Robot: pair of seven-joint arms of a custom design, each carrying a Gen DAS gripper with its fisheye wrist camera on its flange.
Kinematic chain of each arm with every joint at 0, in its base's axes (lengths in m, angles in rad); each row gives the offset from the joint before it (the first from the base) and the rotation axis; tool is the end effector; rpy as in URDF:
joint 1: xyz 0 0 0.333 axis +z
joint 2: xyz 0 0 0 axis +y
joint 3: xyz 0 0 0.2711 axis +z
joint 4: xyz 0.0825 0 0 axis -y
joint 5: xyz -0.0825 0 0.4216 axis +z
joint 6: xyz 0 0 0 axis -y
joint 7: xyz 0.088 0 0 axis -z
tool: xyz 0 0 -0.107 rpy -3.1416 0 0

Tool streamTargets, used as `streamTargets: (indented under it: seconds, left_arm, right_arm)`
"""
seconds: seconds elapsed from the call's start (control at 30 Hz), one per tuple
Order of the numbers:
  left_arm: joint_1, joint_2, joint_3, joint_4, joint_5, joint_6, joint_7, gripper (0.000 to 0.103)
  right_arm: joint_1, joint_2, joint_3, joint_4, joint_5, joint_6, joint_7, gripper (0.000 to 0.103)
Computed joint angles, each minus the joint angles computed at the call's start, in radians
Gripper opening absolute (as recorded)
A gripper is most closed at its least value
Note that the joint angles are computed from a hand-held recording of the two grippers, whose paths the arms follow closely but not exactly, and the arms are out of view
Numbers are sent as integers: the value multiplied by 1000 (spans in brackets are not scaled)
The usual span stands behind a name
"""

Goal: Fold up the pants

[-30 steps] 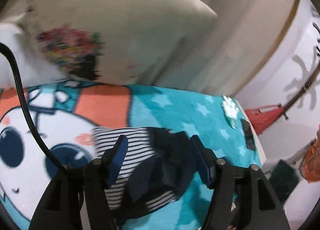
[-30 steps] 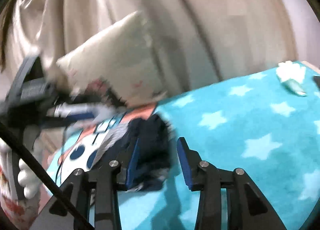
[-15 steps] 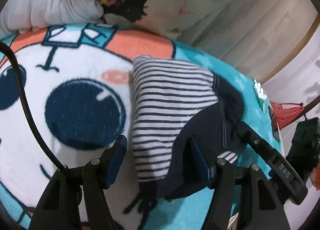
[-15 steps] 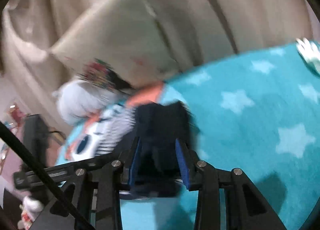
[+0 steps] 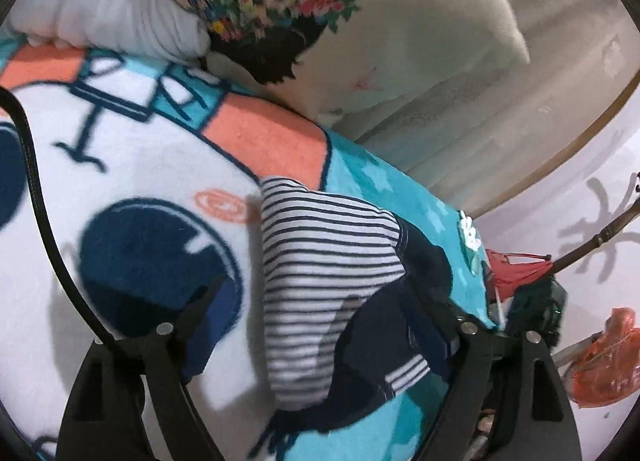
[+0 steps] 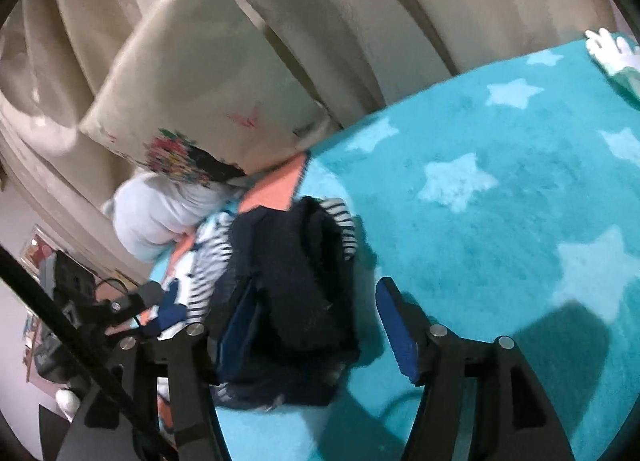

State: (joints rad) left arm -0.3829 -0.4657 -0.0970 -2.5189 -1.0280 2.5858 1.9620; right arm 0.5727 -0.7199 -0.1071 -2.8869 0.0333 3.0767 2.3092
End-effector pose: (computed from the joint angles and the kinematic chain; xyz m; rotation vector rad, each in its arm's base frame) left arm 0.4420 -0.2117 0.4341 1.7954 -2.0221 1.2031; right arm 0.3721 0.1890 0.4249 -1.3142 1.8065 -0.0862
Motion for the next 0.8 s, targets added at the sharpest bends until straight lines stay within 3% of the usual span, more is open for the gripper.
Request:
streamTargets:
  seconds: [0.17, 0.27, 0.3, 0.4, 0.53, 0.7, 0.73, 0.8]
  left_arm:
    - [-14, 106, 32, 84, -132, -134, 112, 84]
    - [2, 96, -15, 77, -129, -123, 114, 84]
    - [3, 79, -18, 62, -135, -122, 116, 82]
    - [10, 70, -11, 71, -146, -135, 115, 73]
    - [32, 66, -13, 96, -114, -106, 90, 73]
    - [73, 108, -34, 145, 5, -35, -17, 73]
    - [84, 118, -42, 148, 45, -21, -53, 73]
    - [99, 111, -41, 133, 102, -19, -97, 73]
  right_arm:
    - [279, 50, -322, 38, 86, 88, -155, 67]
    - [446, 36, -495, 57, 128, 118, -243, 48]
    - [468, 34, -518, 54, 128, 139, -237, 45]
    - [465, 24, -509, 44, 127, 164, -218, 41]
    - [504, 42, -525, 91, 88, 180, -201, 40]
    - [525, 186, -504, 233, 82, 130, -191, 43]
    - [497, 219, -465, 252, 122, 115, -205, 44]
    - [374, 293, -343, 288, 101, 50, -135, 50]
